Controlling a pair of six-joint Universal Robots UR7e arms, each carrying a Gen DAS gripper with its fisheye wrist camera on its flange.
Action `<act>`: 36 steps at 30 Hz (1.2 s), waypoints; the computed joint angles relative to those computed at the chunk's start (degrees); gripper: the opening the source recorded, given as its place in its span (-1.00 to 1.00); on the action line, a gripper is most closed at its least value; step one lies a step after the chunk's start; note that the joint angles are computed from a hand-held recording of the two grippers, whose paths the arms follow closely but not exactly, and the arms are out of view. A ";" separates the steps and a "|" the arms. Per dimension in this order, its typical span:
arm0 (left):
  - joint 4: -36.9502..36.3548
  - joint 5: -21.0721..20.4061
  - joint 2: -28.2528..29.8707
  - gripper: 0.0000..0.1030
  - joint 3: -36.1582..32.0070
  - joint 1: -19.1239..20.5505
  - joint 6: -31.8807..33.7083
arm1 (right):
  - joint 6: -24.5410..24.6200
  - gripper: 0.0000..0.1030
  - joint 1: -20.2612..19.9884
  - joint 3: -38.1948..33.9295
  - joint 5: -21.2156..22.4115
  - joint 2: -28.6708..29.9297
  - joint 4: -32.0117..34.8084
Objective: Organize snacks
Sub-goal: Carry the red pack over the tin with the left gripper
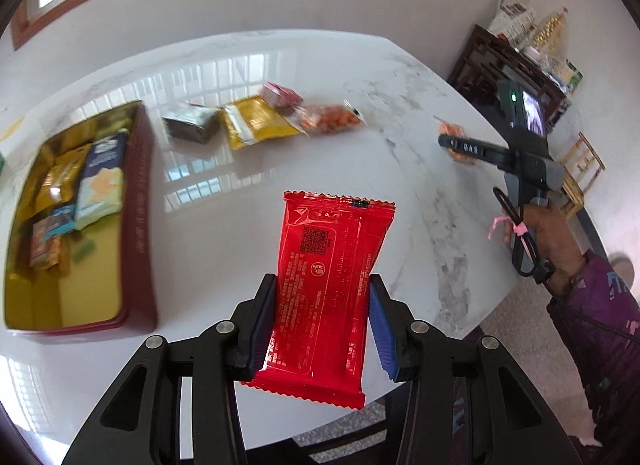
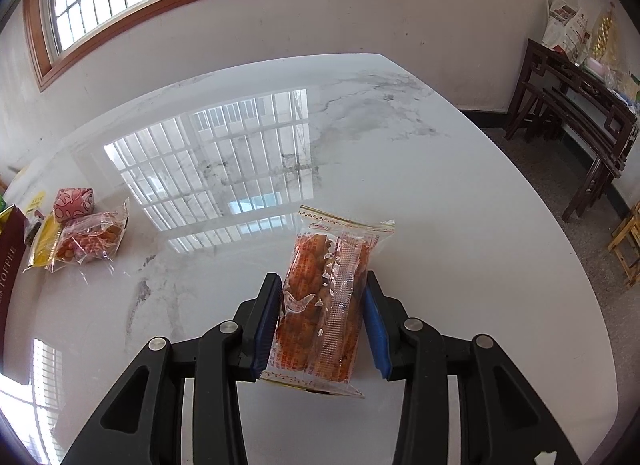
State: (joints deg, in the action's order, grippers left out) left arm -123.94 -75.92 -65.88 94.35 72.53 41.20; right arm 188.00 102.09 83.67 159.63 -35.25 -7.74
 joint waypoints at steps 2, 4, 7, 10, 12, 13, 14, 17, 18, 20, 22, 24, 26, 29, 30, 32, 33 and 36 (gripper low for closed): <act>-0.52 -0.37 -0.63 -0.13 -0.39 0.39 -0.27 | 0.04 -0.25 0.02 -0.18 0.20 0.14 0.20; -1.32 -0.72 -1.03 -0.13 -1.08 0.78 -0.63 | 0.11 -0.26 0.05 -0.31 0.34 0.22 0.32; -3.13 -0.79 -1.00 -0.13 -2.31 1.39 -0.96 | 0.30 -0.26 0.09 -0.50 0.52 0.34 0.52; -5.37 -0.24 -0.38 -0.13 -3.80 2.09 -1.09 | 0.34 -0.26 0.10 -0.69 0.62 0.44 0.65; -6.71 0.33 0.16 -0.12 -4.82 2.57 -1.21 | 0.34 -0.26 0.10 -0.69 0.62 0.44 0.65; -7.42 0.83 0.63 -0.12 -5.49 2.82 -1.34 | 0.32 -0.26 0.10 -0.73 0.68 0.47 0.68; -7.99 1.18 1.15 -0.12 -6.19 3.09 -1.48 | 0.34 -0.26 0.11 -0.85 0.75 0.54 0.80; -10.59 2.50 2.56 -0.12 -7.86 3.75 -1.08 | 0.35 -0.26 0.12 -0.90 0.81 0.58 0.84; -12.24 3.34 3.11 -0.12 -8.19 3.90 -0.65 | 0.40 -0.26 0.14 -0.89 0.81 0.59 0.84; -14.27 3.88 3.92 -0.12 -8.85 4.37 0.20 | 0.40 -0.26 0.14 -0.89 0.81 0.59 0.84; -16.32 4.84 5.01 -0.12 -9.68 4.75 1.02 | 0.38 -0.26 0.14 -0.99 0.89 0.64 0.90; -17.74 5.19 6.01 -0.12 -10.60 5.20 1.62 | 0.57 -0.26 0.24 -1.07 1.14 0.78 1.04; -18.10 5.38 7.22 -0.12 -12.05 5.82 1.87 | 0.59 -0.26 0.26 -1.12 1.23 0.82 1.13; -18.27 5.47 8.81 -0.12 -13.94 6.66 1.53 | 0.80 -0.26 0.39 -1.28 1.64 1.05 1.33; -18.47 5.60 9.34 -0.12 -14.45 6.88 1.57 | 0.88 -0.26 0.42 -1.39 1.75 1.14 1.44; -18.44 5.74 9.96 -0.12 -15.20 7.22 1.50 | 0.96 -0.26 0.46 -1.48 1.88 1.25 1.56; -18.36 5.91 10.38 -0.13 -15.61 7.35 1.37 | 0.99 -0.26 0.47 -1.44 1.94 1.23 1.59; -19.04 6.56 11.26 -0.13 -16.16 7.59 1.51 | 1.01 -0.26 0.48 -1.58 2.09 1.34 1.71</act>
